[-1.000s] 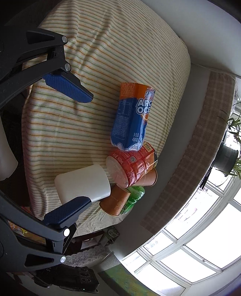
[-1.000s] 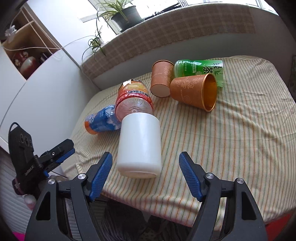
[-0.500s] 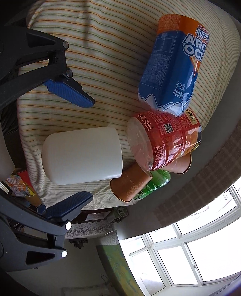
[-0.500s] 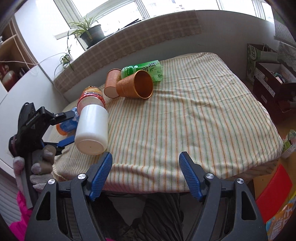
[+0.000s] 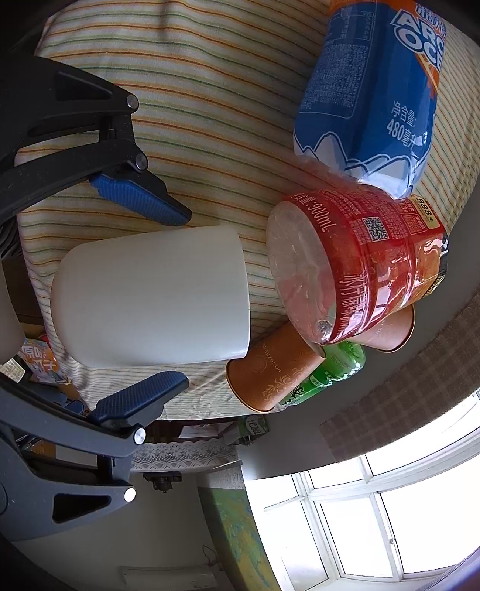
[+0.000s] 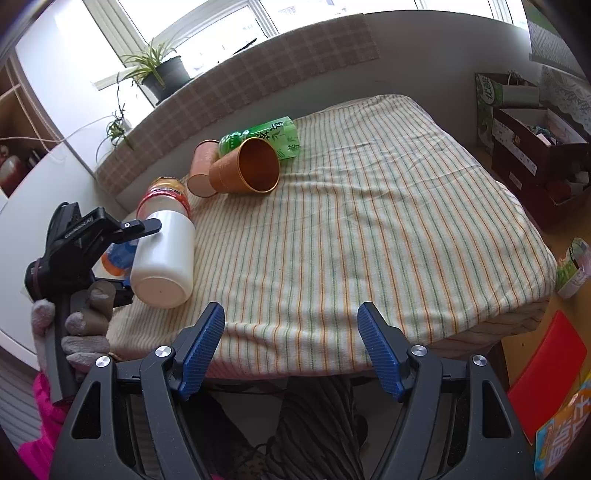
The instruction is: Flip cup upright
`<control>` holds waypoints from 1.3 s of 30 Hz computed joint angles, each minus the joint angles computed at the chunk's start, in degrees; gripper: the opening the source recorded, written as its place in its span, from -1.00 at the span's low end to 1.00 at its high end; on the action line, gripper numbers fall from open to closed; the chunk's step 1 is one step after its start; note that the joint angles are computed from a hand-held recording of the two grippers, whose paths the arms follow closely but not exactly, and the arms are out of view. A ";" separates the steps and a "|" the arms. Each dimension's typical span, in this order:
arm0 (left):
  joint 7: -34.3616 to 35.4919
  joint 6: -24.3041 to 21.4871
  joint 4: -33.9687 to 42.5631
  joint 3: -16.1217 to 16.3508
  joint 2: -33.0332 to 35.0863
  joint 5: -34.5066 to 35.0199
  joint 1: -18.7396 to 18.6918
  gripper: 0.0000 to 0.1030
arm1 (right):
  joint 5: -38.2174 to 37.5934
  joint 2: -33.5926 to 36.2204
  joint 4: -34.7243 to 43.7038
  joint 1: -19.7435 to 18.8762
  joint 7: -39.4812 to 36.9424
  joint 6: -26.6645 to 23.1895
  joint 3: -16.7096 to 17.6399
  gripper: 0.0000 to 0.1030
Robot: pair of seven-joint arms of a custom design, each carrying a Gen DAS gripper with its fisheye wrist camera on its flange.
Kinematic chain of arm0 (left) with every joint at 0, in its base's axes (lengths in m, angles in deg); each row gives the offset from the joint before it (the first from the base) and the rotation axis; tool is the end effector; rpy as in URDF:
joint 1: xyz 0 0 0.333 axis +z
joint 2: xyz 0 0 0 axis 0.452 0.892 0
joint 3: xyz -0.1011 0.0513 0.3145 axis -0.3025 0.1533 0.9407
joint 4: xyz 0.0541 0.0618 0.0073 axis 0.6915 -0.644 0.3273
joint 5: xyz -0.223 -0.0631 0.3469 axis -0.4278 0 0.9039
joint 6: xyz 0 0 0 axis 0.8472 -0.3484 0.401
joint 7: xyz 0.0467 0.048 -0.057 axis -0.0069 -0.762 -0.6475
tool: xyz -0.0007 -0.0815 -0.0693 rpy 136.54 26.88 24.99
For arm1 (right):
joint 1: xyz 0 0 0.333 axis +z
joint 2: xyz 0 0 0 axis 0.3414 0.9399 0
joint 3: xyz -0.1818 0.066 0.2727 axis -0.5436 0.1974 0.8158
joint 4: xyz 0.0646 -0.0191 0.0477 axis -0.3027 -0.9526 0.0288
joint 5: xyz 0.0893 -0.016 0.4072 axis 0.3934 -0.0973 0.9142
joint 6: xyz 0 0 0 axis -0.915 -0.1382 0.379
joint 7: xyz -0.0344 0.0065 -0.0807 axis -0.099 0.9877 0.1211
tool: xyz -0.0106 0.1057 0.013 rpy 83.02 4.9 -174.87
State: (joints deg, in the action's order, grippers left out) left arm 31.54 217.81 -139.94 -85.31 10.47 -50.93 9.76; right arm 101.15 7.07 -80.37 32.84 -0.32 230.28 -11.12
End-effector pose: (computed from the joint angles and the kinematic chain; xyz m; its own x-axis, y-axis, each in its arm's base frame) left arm 0.5063 -0.2382 0.5275 0.3337 -0.6367 0.6952 -0.7447 -0.6302 -0.2196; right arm 0.4555 0.0286 0.5443 0.2733 -0.8848 -0.3773 -0.8200 -0.0093 -0.5723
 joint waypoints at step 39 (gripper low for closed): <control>-32.50 -16.28 9.30 -8.94 0.85 66.14 4.36 0.48 | -1.48 -1.51 -1.65 -0.38 1.44 1.75 -0.23 0.44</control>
